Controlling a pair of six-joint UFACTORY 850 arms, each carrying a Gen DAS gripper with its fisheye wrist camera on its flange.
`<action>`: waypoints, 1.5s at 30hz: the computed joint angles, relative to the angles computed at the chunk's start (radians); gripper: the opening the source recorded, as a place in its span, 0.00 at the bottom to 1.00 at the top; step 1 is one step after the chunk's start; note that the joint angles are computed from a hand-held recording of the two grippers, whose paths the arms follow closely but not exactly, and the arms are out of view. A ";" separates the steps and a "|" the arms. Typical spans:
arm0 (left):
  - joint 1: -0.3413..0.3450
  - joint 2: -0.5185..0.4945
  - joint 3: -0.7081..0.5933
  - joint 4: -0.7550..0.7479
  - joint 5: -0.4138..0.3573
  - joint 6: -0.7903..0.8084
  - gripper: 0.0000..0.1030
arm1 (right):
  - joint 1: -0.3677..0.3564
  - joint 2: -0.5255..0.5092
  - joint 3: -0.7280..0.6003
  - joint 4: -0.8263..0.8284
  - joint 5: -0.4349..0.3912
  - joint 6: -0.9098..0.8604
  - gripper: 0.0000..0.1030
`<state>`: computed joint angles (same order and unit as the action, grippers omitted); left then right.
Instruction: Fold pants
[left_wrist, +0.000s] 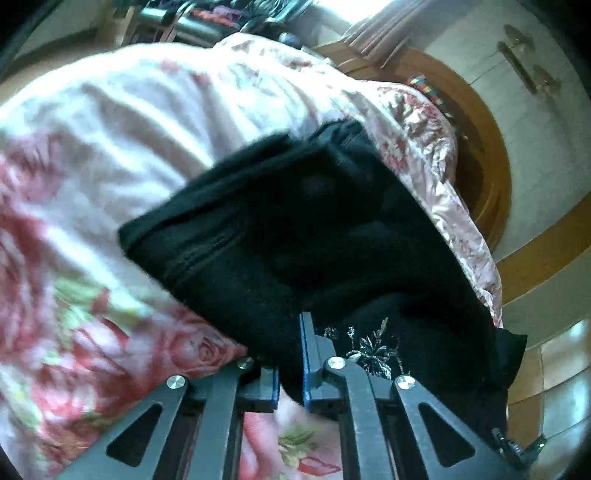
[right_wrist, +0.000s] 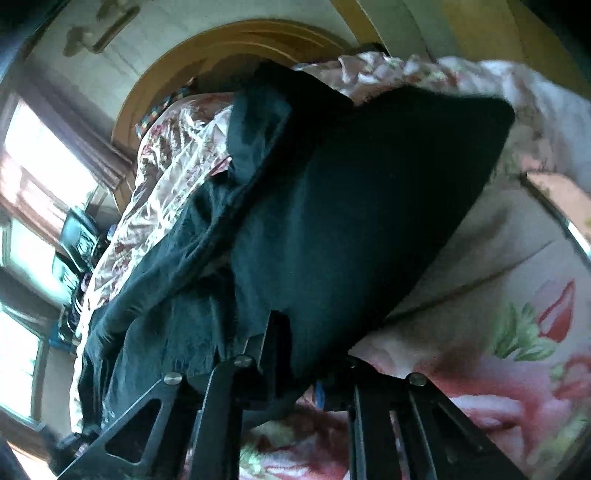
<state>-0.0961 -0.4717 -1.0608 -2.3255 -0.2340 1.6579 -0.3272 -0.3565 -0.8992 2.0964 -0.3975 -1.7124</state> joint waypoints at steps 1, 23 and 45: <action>0.004 0.020 0.016 -0.052 -0.010 0.057 0.07 | 0.004 0.014 0.008 0.026 0.005 -0.042 0.12; 0.135 0.108 0.160 0.318 -0.213 -0.263 0.42 | -0.032 0.094 0.166 0.056 -0.117 -0.035 0.72; 0.036 0.053 0.024 0.072 -0.109 -0.024 0.06 | -0.054 0.041 0.015 -0.076 -0.026 0.100 0.08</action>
